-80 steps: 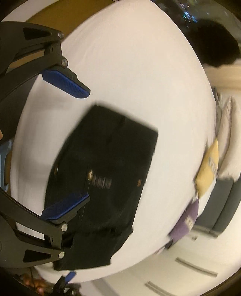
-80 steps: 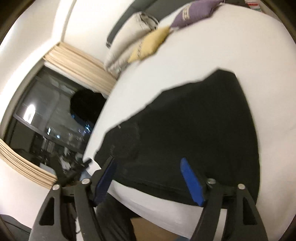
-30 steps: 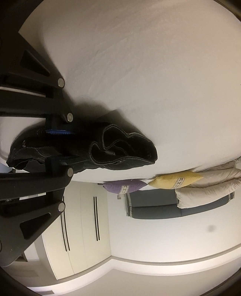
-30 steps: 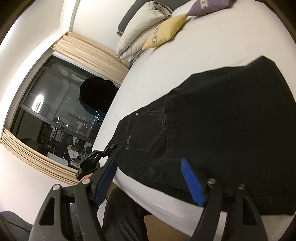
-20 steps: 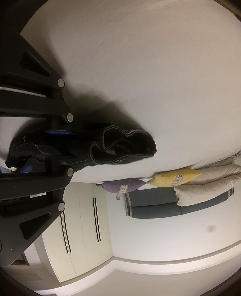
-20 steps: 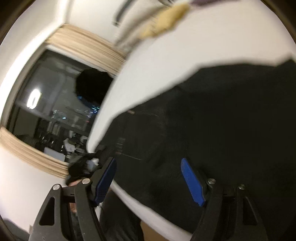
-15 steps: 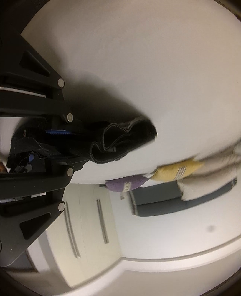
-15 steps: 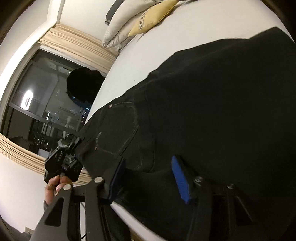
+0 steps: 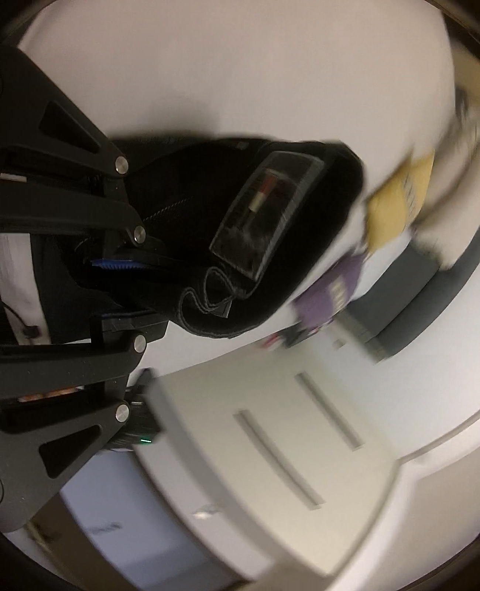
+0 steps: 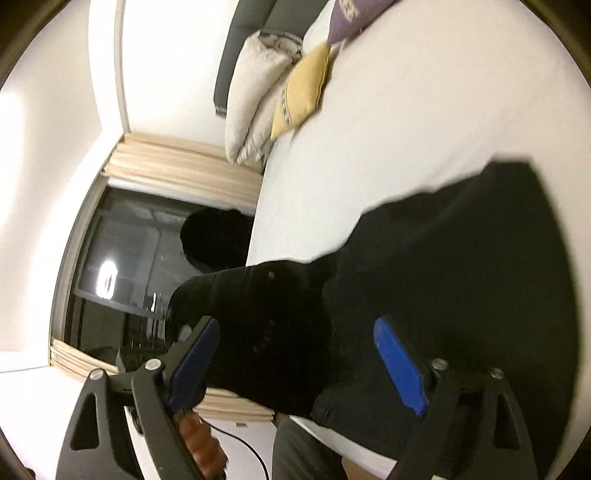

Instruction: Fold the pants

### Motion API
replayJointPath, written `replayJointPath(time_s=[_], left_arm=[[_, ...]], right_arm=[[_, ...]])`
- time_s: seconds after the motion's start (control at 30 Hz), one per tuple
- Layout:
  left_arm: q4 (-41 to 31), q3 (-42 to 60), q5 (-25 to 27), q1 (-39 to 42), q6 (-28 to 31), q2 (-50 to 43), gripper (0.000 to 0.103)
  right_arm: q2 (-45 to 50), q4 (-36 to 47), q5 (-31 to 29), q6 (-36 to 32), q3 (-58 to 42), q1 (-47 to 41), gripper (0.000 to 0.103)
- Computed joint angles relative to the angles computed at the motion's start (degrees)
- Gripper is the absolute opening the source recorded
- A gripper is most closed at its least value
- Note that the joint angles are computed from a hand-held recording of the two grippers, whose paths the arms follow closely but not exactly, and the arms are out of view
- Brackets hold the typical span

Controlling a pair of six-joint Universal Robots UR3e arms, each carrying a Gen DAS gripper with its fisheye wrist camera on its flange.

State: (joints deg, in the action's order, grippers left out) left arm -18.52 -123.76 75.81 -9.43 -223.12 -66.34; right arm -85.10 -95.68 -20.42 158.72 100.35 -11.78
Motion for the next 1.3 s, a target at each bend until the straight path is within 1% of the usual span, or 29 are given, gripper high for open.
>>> replayJointPath(time_s=[0.07,0.1,0.17,0.2,0.23,0.3,0.4,0.47,0.53,0.57,0.6,0.63,0.67,0.7,0.73,0.77,0.8,0.83,0.87,0.9,0.93,0.97,1.0,1.03,1.17,1.2,1.27,1.3], left_arm=[[2.26,4.58,1.75,-4.80,-0.11,-8.11,0.013],[3.46,7.15,2.84,-7.67,0.23,-13.07,0.014],[5.74,8.35,4.44,-11.20,-0.11,-18.66,0.014],[6.42,9.54,5.19,-13.11,-0.06,-22.13,0.014],[6.09,10.75,6.37,-14.69,0.64,-24.22,0.014],[4.45,13.19,8.46,-17.87,2.10,-28.16,0.014],[2.26,14.83,11.33,-21.17,3.95,-30.73,0.014],[2.06,13.90,13.54,-23.83,3.11,-30.40,0.014],[2.23,12.32,14.65,-24.76,3.32,-29.26,0.014],[1.60,12.34,15.94,-25.67,3.76,-29.06,0.014],[0.66,14.77,17.83,-27.62,3.32,-30.77,0.014],[-0.97,16.73,20.19,-29.81,3.24,-31.83,0.014],[-1.76,17.59,21.50,-30.90,3.45,-32.43,0.014],[-2.91,19.75,24.14,-33.63,2.89,-34.33,0.014],[-4.19,21.72,25.37,-34.73,2.96,-35.66,0.014],[-5.97,23.08,27.30,-36.15,2.81,-36.41,0.014],[-6.99,26.84,27.91,-36.72,3.44,-39.14,0.014],[-7.59,28.24,28.62,-37.27,3.50,-40.24,0.014],[-8.26,29.20,29.33,-37.98,3.33,-40.80,0.014],[-8.82,30.38,29.69,-38.54,3.48,-41.63,0.014],[-9.03,30.59,29.23,-37.93,4.41,-41.49,0.014],[-10.15,33.04,29.38,-37.96,5.10,-42.91,0.014],[-11.83,35.67,29.89,-38.13,6.13,-44.20,0.014],[-13.07,37.33,30.53,-38.66,6.57,-44.96,0.014],[-16.25,44.83,30.32,-39.52,7.50,-48.98,0.014],[-15.51,44.72,29.31,-38.51,8.74,-49.38,0.014],[-17.01,47.39,29.05,-38.71,9.19,-51.21,0.014],[-19.08,50.96,28.78,-38.88,9.23,-53.62,0.014]], right_arm=[[0.67,10.76,-0.18,-7.44,-4.06,-3.09,0.088],[1.17,14.85,-0.21,-10.13,-5.62,-4.16,0.089],[3.44,27.01,-0.31,-18.41,-10.40,-6.47,0.093],[4.76,29.48,-1.07,-19.95,-12.24,-6.65,0.096],[5.75,30.05,-2.18,-20.08,-13.45,-6.61,0.096],[6.99,27.50,-4.75,-17.50,-14.32,-5.71,0.096],[8.37,22.35,-6.96,-13.23,-15.51,-3.29,0.096],[9.85,22.48,-7.53,-13.45,-17.85,-1.93,0.096],[11.16,22.88,-7.73,-13.83,-20.15,-0.29,0.096],[12.23,22.50,-8.47,-13.66,-21.97,1.14,0.096],[13.38,21.69,-9.63,-12.81,-23.67,2.26,0.096],[14.49,19.96,-11.63,-10.81,-25.42,3.58,0.094],[15.69,20.72,-12.56,-11.11,-27.38,3.73,0.091],[16.85,20.93,-13.55,-10.88,-29.39,4.57,0.083],[17.76,20.57,-15.16,-10.38,-31.21,5.37,0.076],[18.10,20.31,-16.38,-10.34,-32.04,5.50,0.073],[18.29,19.82,-17.77,-10.35,-32.86,5.74,0.062],[18.22,19.90,-18.52,-11.29,-33.24,5.54,0.047],[17.72,19.61,-19.26,-11.83,-32.95,5.17,0.040],[16.99,18.74,-19.96,-12.00,-32.05,4.69,0.029],[16.32,18.64,-20.33,-12.37,-31.16,3.78,0.024],[16.90,18.33,-20.30,-11.81,-32.05,3.73,0.023],[16.11,18.10,-20.56,-12.43,-31.29,3.18,0.019],[14.96,17.55,-20.96,-13.26,-30.16,2.47,0.019],[12.66,18.60,-20.48,-16.12,-28.32,-0.49,0.018],[12.62,19.35,-20.45,-16.91,-28.36,-1.40,0.018],[13.56,19.15,-20.70,-16.77,-28.72,-2.18,0.018],[13.49,19.20,-20.93,-16.59,-28.60,-2.39,0.018]])
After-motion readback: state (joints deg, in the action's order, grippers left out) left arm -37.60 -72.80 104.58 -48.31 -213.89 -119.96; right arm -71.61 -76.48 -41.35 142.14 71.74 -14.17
